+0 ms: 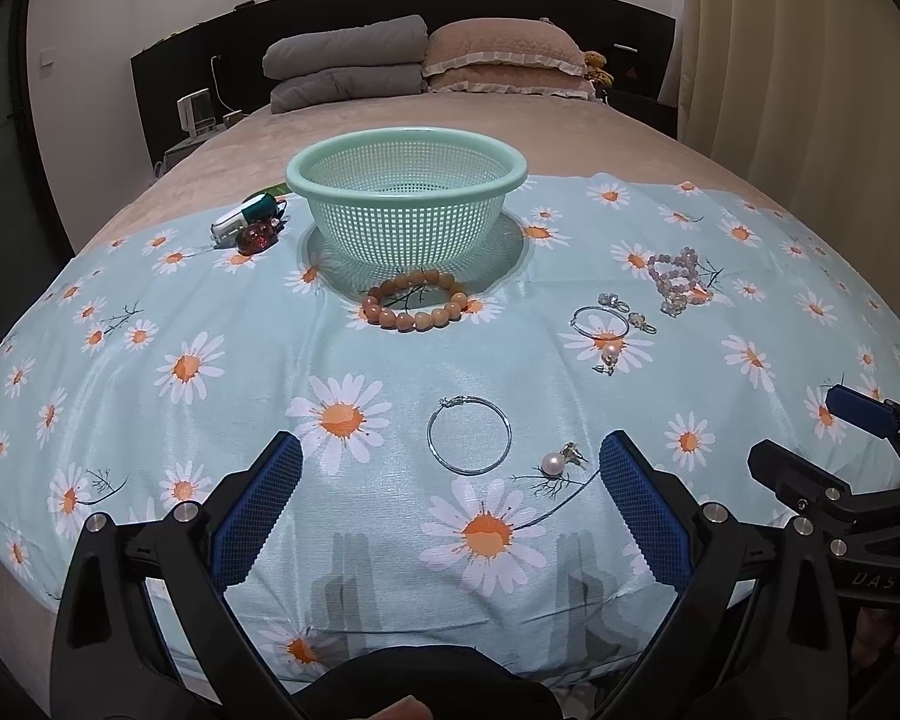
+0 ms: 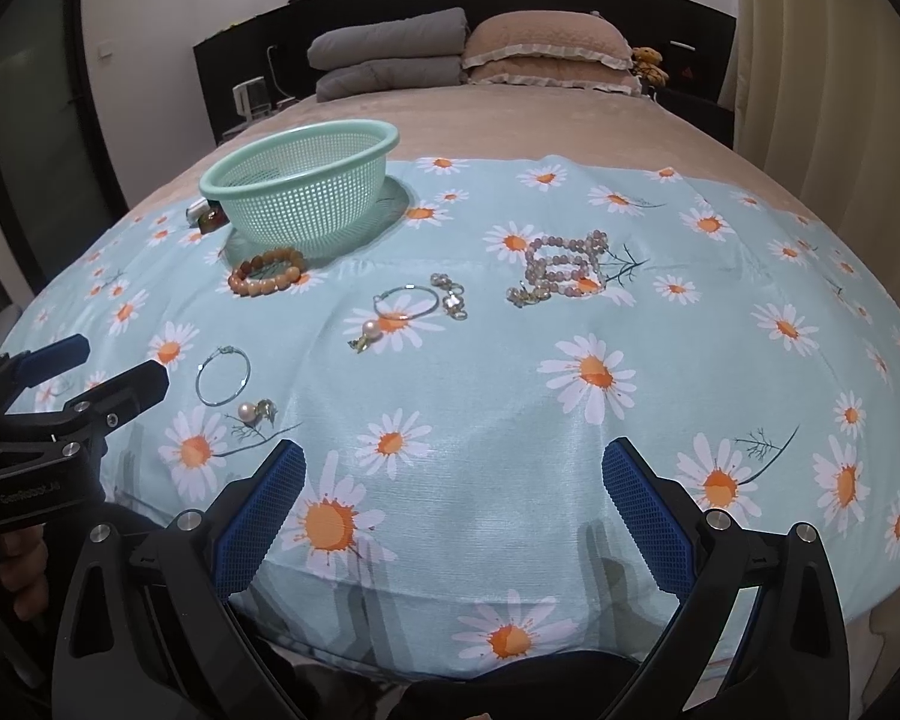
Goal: Organize jewelry
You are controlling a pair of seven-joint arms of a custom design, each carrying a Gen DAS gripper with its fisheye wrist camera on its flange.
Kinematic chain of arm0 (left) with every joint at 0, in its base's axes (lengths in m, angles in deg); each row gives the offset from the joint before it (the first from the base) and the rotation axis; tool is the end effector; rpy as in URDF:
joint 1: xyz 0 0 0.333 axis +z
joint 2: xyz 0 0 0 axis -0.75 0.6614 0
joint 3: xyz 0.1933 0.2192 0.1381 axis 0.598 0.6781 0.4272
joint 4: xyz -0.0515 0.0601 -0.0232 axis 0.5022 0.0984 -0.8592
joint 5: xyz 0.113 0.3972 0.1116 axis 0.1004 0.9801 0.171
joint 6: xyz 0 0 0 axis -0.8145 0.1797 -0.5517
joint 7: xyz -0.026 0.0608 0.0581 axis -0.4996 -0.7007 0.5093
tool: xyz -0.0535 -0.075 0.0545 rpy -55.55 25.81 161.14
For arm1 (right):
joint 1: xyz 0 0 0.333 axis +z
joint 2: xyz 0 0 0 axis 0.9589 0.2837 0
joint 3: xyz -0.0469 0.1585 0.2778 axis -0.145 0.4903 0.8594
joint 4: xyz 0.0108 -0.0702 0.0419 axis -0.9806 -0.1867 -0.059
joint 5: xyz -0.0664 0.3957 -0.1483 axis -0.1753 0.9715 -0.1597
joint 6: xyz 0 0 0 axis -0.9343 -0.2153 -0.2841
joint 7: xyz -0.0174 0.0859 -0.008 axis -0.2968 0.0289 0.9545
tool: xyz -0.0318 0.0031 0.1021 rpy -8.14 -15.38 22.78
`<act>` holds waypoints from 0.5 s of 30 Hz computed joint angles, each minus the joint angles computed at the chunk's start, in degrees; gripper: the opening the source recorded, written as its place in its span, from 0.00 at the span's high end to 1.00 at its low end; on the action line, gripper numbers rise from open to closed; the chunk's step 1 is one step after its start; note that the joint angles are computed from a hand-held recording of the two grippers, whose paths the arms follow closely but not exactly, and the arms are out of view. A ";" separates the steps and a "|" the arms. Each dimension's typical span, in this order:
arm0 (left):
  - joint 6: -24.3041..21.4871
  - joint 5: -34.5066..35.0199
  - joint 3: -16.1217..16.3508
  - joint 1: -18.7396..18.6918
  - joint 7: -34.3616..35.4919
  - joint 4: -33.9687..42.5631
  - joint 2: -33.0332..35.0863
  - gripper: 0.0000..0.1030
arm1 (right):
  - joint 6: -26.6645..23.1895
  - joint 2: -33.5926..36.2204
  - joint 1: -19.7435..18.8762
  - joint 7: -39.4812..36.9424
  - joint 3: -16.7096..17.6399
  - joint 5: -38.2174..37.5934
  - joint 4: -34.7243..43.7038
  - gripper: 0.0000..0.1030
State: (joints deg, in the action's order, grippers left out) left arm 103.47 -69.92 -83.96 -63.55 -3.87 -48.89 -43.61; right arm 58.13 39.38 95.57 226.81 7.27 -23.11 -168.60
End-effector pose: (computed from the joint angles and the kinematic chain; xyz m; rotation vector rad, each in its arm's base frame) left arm 0.6808 -0.3263 0.5538 -1.4165 2.0907 -0.8983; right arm 0.6324 0.2693 0.5467 -1.5967 1.9214 -0.7503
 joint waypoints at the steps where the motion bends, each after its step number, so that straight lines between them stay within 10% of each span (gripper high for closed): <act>1: -0.03 0.17 0.12 -0.10 -0.22 0.02 0.01 0.05 | -0.01 -0.02 0.02 0.03 0.01 0.01 -0.03 0.07; 15: -0.75 -1.09 -0.33 0.40 0.03 0.26 0.15 0.06 | 0.43 0.00 -0.14 -0.60 -0.02 1.28 -0.13 0.07</act>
State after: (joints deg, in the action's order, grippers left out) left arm 102.71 -71.01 -84.28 -63.16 -3.85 -48.63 -43.45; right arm 58.56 39.37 95.44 226.20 7.25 -21.84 -168.73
